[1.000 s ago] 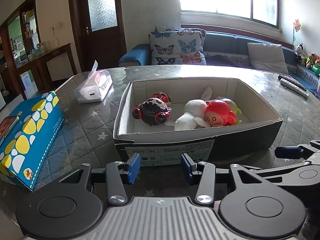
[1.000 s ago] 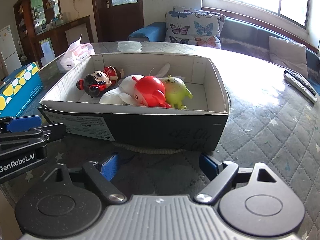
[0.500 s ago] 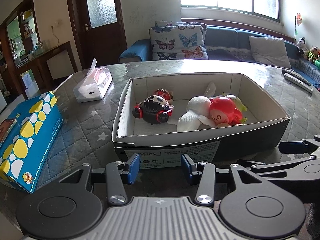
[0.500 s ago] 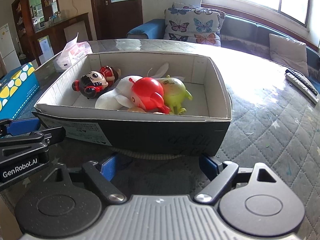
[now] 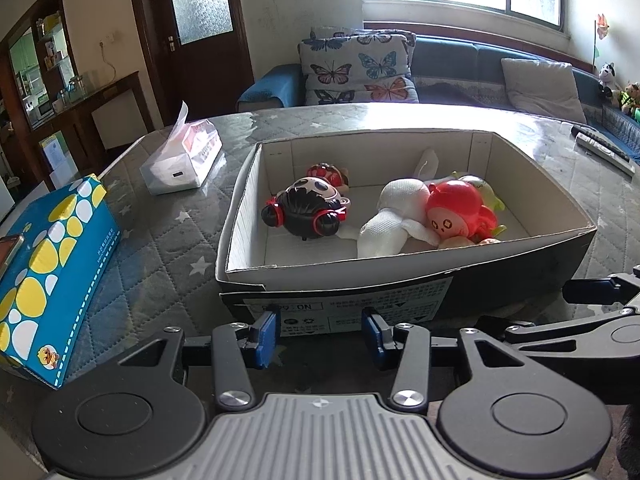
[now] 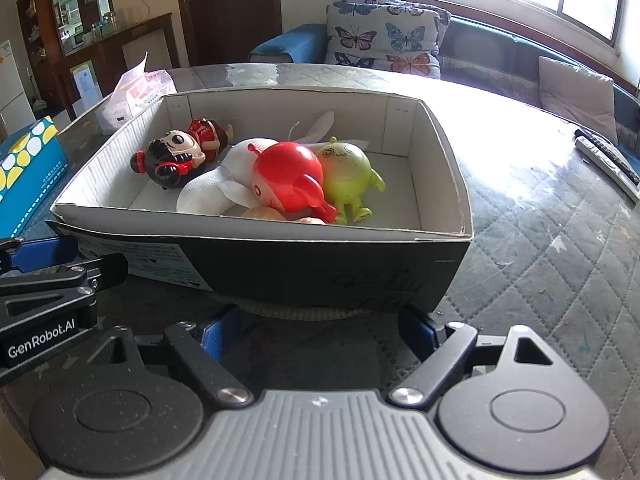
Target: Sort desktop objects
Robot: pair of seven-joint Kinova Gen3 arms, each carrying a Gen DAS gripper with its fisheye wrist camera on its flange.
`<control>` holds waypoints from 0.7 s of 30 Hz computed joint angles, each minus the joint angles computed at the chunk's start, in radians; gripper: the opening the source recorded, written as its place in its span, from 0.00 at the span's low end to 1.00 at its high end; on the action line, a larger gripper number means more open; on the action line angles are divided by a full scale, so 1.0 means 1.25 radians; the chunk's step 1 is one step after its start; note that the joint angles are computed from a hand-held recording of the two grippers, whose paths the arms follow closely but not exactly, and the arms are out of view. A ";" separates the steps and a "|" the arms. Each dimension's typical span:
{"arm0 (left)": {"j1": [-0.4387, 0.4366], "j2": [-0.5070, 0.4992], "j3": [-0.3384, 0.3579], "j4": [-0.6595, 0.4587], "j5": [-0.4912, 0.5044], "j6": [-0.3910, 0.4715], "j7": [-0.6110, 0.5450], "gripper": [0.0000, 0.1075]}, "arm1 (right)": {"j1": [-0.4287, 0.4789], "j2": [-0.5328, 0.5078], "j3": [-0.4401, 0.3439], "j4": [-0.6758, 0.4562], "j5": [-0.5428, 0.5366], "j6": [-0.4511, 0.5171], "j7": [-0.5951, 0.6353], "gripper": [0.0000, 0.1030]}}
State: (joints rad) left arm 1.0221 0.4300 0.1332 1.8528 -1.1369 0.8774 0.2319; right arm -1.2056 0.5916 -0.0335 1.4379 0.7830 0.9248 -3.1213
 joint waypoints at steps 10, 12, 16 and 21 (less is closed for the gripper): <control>-0.014 0.009 -0.005 -0.019 0.034 -0.009 -0.041 0.44 | 0.015 0.010 -0.001 -0.015 -0.021 0.000 0.021 0.85; -0.015 0.011 -0.008 -0.021 0.041 -0.011 -0.048 0.43 | 0.016 0.010 0.000 -0.017 -0.026 -0.002 0.026 0.85; -0.017 0.015 -0.013 -0.028 0.058 -0.015 -0.061 0.43 | 0.018 0.014 0.002 -0.022 -0.033 -0.001 0.035 0.85; -0.020 0.019 -0.020 -0.034 0.082 -0.023 -0.076 0.43 | 0.021 0.018 0.003 -0.030 -0.045 0.000 0.047 0.85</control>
